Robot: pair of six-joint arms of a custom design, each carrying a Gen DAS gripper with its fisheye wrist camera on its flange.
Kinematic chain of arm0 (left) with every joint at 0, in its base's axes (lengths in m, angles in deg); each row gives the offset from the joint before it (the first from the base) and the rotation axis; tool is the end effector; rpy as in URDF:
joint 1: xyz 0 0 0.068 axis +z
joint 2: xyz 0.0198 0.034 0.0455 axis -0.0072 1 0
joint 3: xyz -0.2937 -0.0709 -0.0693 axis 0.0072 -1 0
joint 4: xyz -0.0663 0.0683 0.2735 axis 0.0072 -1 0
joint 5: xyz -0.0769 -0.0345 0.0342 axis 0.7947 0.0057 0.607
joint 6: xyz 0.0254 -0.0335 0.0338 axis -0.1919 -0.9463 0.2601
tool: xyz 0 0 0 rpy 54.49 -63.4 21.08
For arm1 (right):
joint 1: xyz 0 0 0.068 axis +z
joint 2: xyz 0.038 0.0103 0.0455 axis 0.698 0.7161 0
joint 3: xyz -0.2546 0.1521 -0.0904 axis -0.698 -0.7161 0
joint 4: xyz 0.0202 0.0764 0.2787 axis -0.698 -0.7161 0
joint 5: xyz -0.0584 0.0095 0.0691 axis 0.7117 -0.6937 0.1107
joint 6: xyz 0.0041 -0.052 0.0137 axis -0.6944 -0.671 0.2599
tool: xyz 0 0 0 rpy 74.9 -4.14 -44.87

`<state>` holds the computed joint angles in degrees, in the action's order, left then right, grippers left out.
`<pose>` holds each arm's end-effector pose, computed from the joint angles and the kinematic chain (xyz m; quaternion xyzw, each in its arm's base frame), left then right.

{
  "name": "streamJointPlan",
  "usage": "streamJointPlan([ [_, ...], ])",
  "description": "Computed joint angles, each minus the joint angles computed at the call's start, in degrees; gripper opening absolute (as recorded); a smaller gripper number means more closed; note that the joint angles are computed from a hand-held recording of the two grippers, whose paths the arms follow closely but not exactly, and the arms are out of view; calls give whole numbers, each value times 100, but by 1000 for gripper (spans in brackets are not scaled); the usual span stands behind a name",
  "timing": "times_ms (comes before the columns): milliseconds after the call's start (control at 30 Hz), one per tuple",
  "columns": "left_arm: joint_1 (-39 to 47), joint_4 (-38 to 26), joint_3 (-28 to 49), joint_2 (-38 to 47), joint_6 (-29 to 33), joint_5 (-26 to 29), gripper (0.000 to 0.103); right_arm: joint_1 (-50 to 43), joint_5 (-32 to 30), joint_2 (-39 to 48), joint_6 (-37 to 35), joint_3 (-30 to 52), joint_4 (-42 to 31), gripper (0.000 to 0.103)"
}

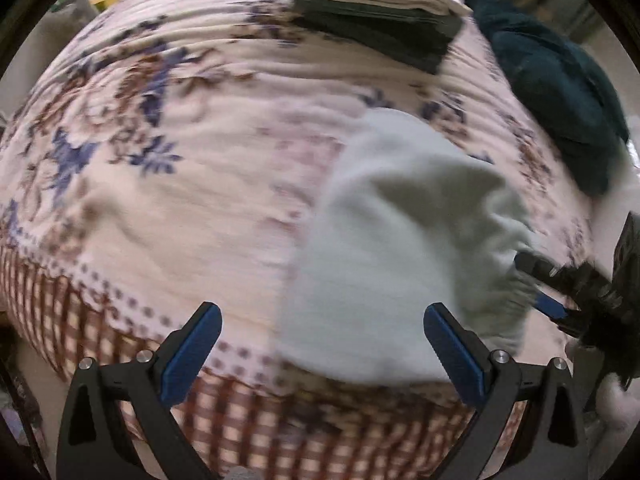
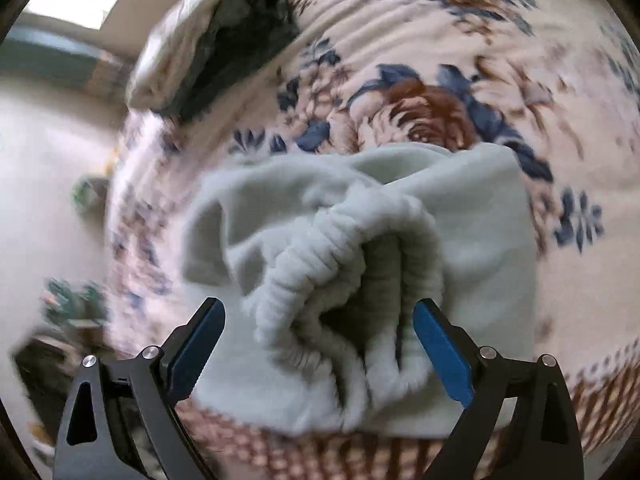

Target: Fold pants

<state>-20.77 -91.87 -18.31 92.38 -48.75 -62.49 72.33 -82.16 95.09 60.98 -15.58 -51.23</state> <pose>0.2514 -0.0990 0.2697 0.0136 0.9889 -0.1125 0.0957 0.2409 0.1335 0.2473 0.2445 0.9443 0.1904 0.1108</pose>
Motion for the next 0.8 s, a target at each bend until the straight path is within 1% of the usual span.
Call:
streamJointPlan([
  [67,156,73,7,16,59,-52,103,114,385,460,-219,185,-223,97],
  [133,281,101,42,11,200,-50,103,51,567,693,-276,132,-329,99],
  [167,316,118,42,7,243,-46,103,-62,413,691,-325,-7,-180,99],
  [200,342,153,40,36,252,11,103,-263,-19,680,-281,-231,135,99],
  [233,402,150,74,94,270,99,103,-408,-256,634,-248,-373,290,99],
  [300,513,171,80,182,237,282,103,-519,-462,729,-242,-424,440,100],
  [333,540,199,70,223,188,347,103,-611,-714,748,-165,-521,714,100],
  [367,545,199,88,255,164,351,103,-661,-815,764,-119,-613,927,99],
  [400,534,211,99,272,143,332,103,-625,-787,753,-70,-629,1085,95],
  [433,516,230,122,286,129,302,103,-559,-680,765,-123,-552,1049,79],
  [500,454,183,240,345,170,185,103,-417,-449,700,-277,-392,938,58],
  [533,430,164,335,378,216,210,103,-412,-379,524,-221,-348,794,40],
  [567,428,160,408,410,251,275,103,-508,-422,239,-77,-399,731,40],
  [600,431,159,495,458,291,360,103,-790,-610,-234,81,-578,765,39],
  [667,409,166,729,605,329,575,103,-1115,-735,-923,205,-726,506,37],
  [733,348,226,926,768,316,739,103,-1578,-782,-1634,83,-765,-98,37],
  [767,296,254,1058,902,291,856,103,-1939,-939,-1912,-110,-799,-416,37],
  [800,249,245,1200,1052,271,976,103,-2234,-1057,-2027,-246,-809,-588,37],
])
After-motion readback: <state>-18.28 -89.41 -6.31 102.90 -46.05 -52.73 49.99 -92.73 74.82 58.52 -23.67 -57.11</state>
